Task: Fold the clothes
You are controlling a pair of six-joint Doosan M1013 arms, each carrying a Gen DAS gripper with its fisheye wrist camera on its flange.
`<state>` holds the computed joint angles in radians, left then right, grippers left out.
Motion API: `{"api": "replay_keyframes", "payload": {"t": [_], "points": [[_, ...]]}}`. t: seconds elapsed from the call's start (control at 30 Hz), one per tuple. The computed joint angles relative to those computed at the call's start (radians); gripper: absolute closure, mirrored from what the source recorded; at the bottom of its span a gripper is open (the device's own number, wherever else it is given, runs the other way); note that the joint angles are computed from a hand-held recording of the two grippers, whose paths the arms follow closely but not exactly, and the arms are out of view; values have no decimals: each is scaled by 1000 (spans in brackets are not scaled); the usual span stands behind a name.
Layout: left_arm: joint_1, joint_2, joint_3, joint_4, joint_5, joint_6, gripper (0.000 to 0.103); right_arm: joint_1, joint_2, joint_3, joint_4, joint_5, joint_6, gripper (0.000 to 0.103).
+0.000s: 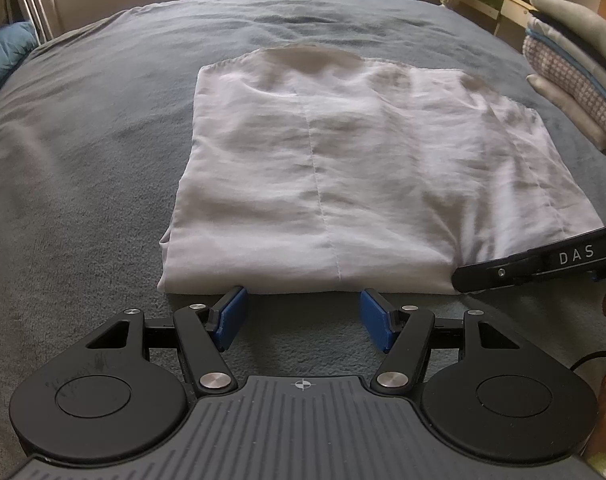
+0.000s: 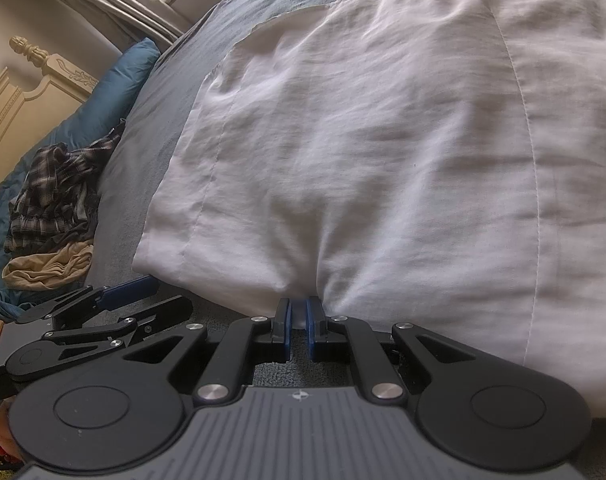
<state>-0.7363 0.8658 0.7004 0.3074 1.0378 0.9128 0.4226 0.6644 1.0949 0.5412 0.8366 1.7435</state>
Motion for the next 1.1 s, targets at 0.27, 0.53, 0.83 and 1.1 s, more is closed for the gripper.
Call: {"api": "replay_keyframes", "payload": {"t": [0.27, 0.53, 0.83, 1.1], "points": [[1, 5, -8, -5, 5, 10, 41, 0, 0, -1, -2, 0, -1, 96], [-3, 26, -42, -16, 46, 46, 41, 1, 1, -1, -3, -1, 0, 96], [-2, 32, -50, -20, 61, 49, 39, 1, 1, -1, -6, -2, 0, 96], [-2, 38, -61, -22, 75, 51, 36, 1, 2, -3, -8, -4, 5, 96]]}}
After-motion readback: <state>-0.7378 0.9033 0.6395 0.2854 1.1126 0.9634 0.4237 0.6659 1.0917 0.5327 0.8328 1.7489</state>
